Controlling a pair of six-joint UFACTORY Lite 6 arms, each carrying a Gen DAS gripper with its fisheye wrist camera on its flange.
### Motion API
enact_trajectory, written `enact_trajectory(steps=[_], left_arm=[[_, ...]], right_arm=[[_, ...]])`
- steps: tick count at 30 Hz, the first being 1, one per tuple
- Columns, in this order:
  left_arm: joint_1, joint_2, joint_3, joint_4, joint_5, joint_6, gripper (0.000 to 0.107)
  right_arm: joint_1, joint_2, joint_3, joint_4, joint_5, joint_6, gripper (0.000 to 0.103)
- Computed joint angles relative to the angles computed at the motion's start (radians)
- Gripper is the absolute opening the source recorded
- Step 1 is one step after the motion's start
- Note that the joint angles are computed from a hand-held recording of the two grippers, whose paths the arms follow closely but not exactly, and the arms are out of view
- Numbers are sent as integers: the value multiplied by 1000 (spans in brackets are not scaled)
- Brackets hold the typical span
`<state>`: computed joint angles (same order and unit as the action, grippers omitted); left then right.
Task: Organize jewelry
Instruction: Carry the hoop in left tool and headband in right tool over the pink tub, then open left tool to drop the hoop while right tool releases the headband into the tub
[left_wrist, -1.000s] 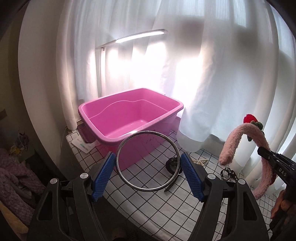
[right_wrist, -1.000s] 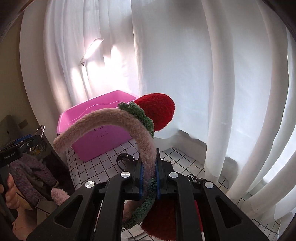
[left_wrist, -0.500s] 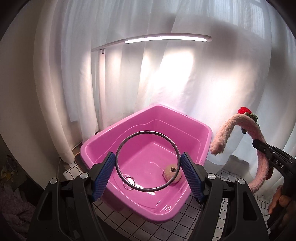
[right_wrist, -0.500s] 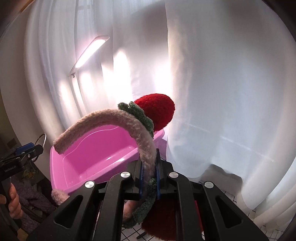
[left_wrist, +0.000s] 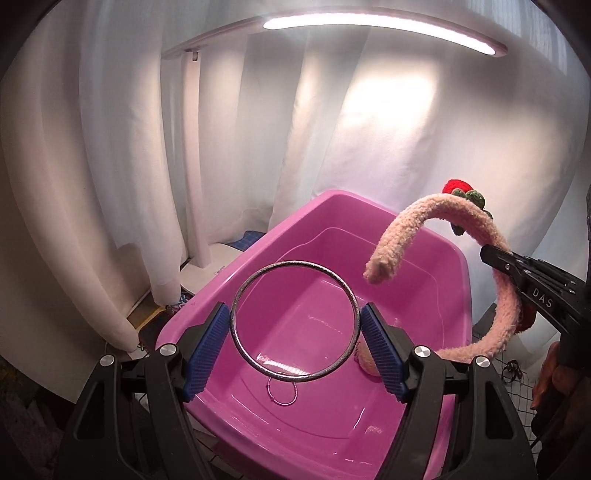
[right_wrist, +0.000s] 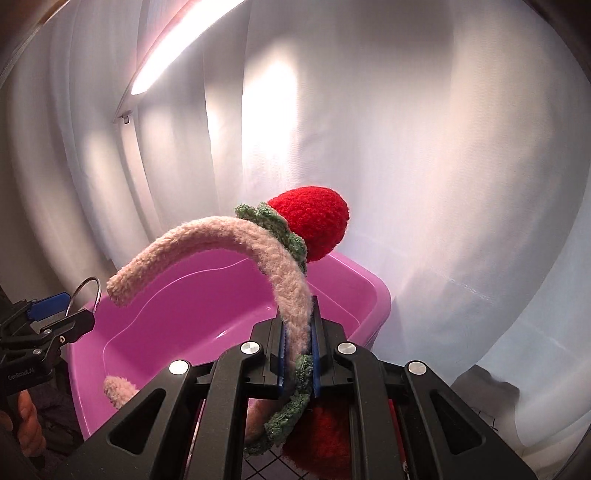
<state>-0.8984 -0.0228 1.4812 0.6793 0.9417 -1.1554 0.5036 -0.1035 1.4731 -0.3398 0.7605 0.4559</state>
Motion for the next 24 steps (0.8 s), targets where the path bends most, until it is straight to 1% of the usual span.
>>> enact_trajectory(steps=[2, 4, 6, 10, 17, 19, 20, 23, 24], left_arm=[[33, 12, 0, -45, -27, 39, 71], [73, 25, -1, -106, -63, 92, 71], [113, 42, -5, -150, -88, 136, 71], [171, 87, 12, -227, -105, 206, 71], [219, 154, 47, -310, -90, 295, 71], [230, 179, 63, -339, -77, 321, 71], [236, 188, 65, -356, -77, 332, 71], [224, 213, 90, -327, -49, 326, 72], [222, 217, 95, -327, -46, 330, 72]], right_arm=[[3, 67, 52, 8, 12, -12, 10], [0, 98, 55, 18, 16, -25, 10], [2, 154, 96, 25, 28, -41, 10], [-2, 246, 163, 48, 64, -84, 10], [1, 387, 277, 74, 135, -135, 11], [7, 465, 371, 77, 182, -148, 11], [9, 483, 391, 75, 196, -151, 11], [14, 520, 431, 73, 235, -163, 11], [20, 553, 470, 72, 253, -165, 11]])
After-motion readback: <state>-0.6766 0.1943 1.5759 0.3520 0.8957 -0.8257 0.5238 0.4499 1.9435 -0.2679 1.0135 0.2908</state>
